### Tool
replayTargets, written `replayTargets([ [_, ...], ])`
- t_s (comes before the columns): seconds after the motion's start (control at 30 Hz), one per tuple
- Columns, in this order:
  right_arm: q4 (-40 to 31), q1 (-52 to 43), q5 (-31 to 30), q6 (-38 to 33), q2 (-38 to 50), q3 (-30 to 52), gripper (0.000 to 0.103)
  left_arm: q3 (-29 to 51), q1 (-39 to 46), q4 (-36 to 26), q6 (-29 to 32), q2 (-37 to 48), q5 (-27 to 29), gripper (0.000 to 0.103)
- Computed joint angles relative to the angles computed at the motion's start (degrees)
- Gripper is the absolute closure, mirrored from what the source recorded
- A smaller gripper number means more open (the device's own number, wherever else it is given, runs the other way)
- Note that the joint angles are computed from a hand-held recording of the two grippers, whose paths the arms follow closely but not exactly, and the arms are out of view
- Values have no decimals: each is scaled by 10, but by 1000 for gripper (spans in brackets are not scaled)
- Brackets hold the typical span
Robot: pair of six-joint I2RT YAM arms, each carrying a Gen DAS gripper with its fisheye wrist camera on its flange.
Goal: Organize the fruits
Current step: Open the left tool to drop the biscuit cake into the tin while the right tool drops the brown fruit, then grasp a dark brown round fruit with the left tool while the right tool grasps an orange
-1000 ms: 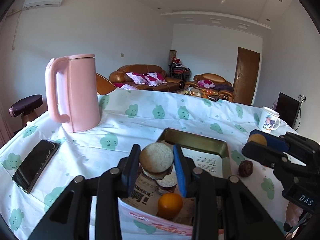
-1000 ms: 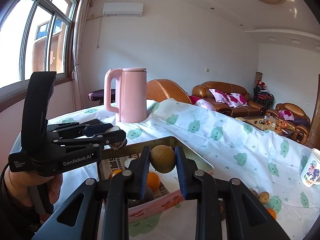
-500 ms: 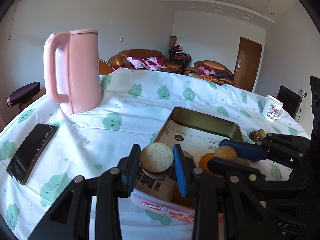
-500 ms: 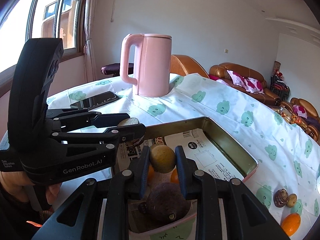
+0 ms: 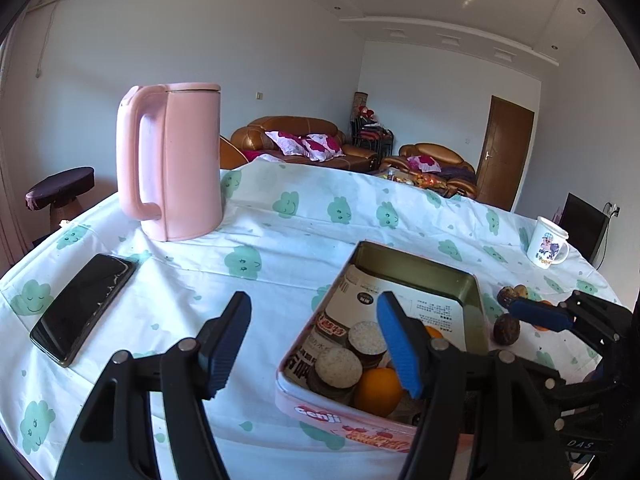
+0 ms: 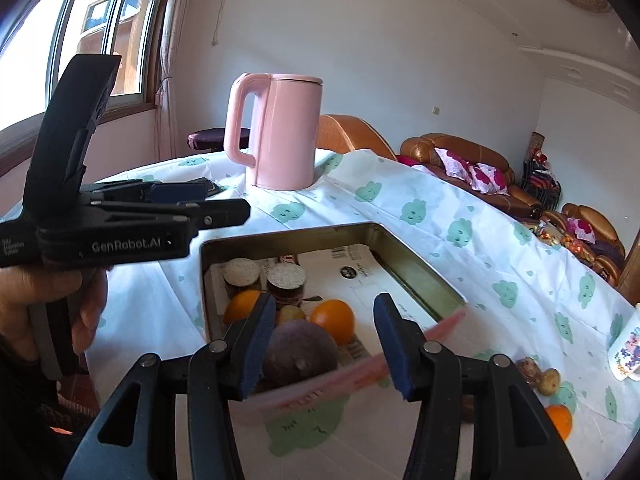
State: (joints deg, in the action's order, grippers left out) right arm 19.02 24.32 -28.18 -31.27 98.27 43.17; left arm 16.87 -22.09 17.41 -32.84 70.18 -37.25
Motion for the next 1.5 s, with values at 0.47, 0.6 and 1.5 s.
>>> replayTargets([
  [0.47, -63, -210, -1, 77, 91, 130, 45, 211, -133, -2, 55, 222, -27, 25],
  [0.6, -104, -211, 18, 99, 129, 180, 45, 296, -143, -25, 74, 303, -21, 25],
  [1.5, -302, -200, 11, 93, 236, 349, 54, 514, -93, -182, 100, 473, 156, 49],
])
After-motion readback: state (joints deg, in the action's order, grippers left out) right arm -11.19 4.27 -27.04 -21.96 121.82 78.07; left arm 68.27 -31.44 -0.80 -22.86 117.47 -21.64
